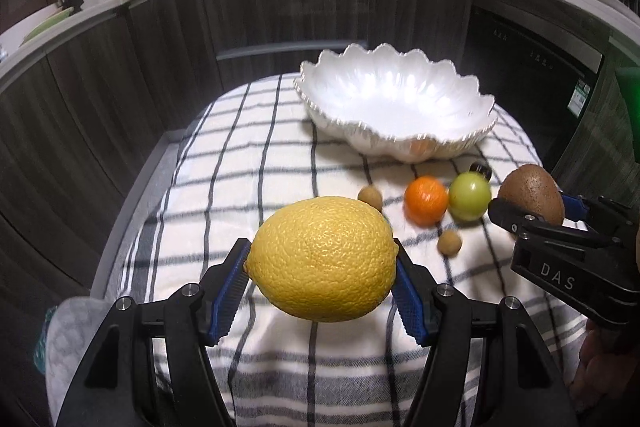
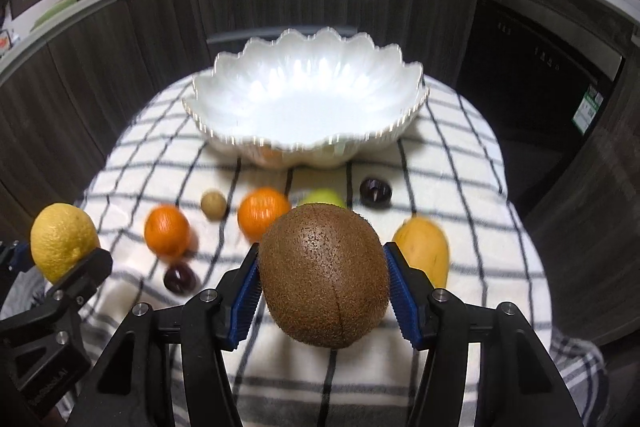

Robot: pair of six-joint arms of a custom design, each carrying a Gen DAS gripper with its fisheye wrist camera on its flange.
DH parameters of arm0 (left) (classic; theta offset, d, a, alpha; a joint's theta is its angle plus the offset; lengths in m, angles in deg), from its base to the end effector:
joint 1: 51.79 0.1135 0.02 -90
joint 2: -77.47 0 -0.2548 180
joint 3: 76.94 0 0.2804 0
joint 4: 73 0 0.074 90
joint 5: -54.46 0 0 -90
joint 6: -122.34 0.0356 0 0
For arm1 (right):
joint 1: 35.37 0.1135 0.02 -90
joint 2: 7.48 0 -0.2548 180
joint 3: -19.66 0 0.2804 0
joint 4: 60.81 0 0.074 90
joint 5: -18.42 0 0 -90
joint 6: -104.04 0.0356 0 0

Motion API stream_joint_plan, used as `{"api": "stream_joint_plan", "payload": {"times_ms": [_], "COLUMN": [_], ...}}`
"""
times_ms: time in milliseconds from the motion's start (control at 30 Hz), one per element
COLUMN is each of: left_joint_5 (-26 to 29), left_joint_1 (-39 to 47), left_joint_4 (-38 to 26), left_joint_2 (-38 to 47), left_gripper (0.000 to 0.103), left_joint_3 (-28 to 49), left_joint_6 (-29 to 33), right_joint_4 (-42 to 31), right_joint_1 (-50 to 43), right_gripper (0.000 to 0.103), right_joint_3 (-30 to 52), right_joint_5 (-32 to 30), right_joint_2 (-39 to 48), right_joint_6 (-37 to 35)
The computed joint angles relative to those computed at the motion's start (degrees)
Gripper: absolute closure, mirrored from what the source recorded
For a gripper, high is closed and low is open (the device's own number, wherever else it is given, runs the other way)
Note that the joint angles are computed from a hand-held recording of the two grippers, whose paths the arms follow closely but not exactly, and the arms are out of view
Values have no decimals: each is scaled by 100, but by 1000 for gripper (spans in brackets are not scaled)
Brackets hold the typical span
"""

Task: Organize fruits
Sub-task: 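Carry the lemon and kiwi over the white bowl and open both tools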

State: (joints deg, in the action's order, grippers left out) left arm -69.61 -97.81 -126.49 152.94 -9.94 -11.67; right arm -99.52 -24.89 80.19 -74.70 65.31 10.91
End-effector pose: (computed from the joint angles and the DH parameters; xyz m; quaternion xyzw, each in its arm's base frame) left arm 0.2102 -0.1891 0.2275 -0.0547 0.9287 0.0371 0.3648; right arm 0.2825 0.0542 0.2123 -0.1207 0.9345 0.0470 0.3316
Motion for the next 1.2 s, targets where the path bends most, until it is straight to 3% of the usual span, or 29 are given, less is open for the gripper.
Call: {"api": "stream_joint_plan", "payload": {"times_ms": [233, 567, 667, 933, 1200], "left_joint_5": [58, 684, 1112, 1825, 2098], "left_joint_1": [436, 1335, 1686, 2264, 2449], "left_joint_4": [358, 1066, 1217, 1425, 989], "left_joint_2": [203, 1144, 1671, 2977, 3868], "left_gripper": [37, 37, 37, 37, 37], "left_joint_3": [605, 1723, 2163, 3134, 4016], "left_joint_6": [813, 1973, 2240, 2666, 2753], "right_joint_4": [-50, -90, -169, -554, -1139], "right_joint_1": [-95, -221, -228, -181, -185], "right_gripper": [45, 44, 44, 45, 45], "right_joint_3": [768, 2411, 2971, 4500, 5489], "right_joint_5": [-51, -57, -20, 118, 231], "right_joint_2": [367, 1752, 2287, 3830, 4811], "right_joint_6": [-61, -186, -189, -174, -116]}}
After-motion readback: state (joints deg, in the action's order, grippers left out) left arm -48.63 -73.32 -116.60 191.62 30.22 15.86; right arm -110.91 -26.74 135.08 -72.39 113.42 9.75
